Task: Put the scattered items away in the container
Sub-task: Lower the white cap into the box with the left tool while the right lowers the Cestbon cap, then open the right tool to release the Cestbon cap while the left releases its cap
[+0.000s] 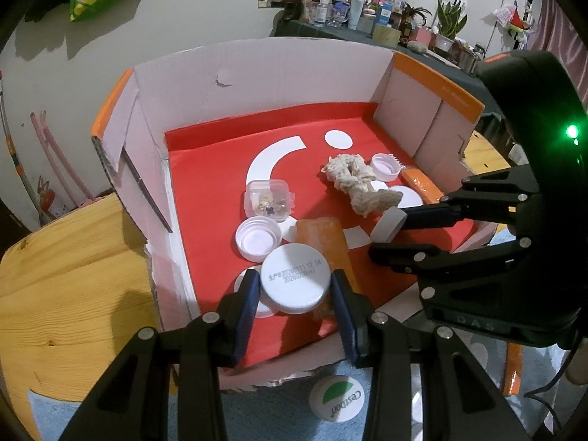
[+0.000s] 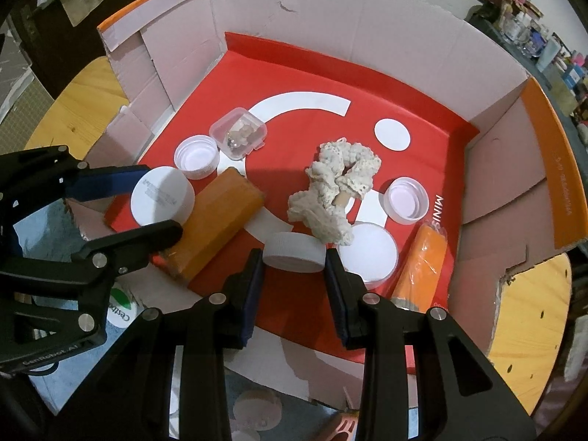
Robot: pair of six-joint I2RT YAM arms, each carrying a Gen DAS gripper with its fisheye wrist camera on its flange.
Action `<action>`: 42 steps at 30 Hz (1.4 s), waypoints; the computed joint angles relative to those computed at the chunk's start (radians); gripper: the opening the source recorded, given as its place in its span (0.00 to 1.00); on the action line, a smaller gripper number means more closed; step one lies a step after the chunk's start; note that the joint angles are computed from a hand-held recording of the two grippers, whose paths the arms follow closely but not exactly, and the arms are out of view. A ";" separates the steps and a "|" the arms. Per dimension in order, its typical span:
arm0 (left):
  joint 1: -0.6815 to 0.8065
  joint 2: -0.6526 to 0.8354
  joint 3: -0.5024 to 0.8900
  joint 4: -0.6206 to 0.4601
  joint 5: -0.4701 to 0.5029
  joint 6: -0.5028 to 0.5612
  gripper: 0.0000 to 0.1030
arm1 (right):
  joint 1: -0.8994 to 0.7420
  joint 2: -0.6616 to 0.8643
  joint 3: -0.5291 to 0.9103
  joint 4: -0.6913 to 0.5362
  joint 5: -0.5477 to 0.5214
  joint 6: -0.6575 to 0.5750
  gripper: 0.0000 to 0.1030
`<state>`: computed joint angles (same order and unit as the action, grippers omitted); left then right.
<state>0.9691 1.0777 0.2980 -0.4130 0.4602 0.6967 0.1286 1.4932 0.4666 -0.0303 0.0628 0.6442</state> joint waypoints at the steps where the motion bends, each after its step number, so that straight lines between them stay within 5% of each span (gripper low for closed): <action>1: 0.000 0.002 0.000 0.003 0.000 0.000 0.41 | 0.000 0.000 0.000 0.001 0.000 0.000 0.30; 30: -0.004 0.004 0.006 -0.004 0.007 -0.014 0.43 | -0.011 -0.003 -0.042 0.050 0.032 0.064 0.39; 40: 0.002 -0.003 0.008 -0.014 0.013 -0.010 0.52 | -0.011 -0.019 -0.073 0.066 0.038 0.073 0.45; 42: 0.004 -0.006 0.008 -0.017 0.016 -0.013 0.53 | 0.016 -0.005 -0.075 0.090 0.112 0.184 0.46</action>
<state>0.9726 1.0716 0.3058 -0.4295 0.4761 0.6837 0.1446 1.4880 0.3912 0.0598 0.1752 0.8277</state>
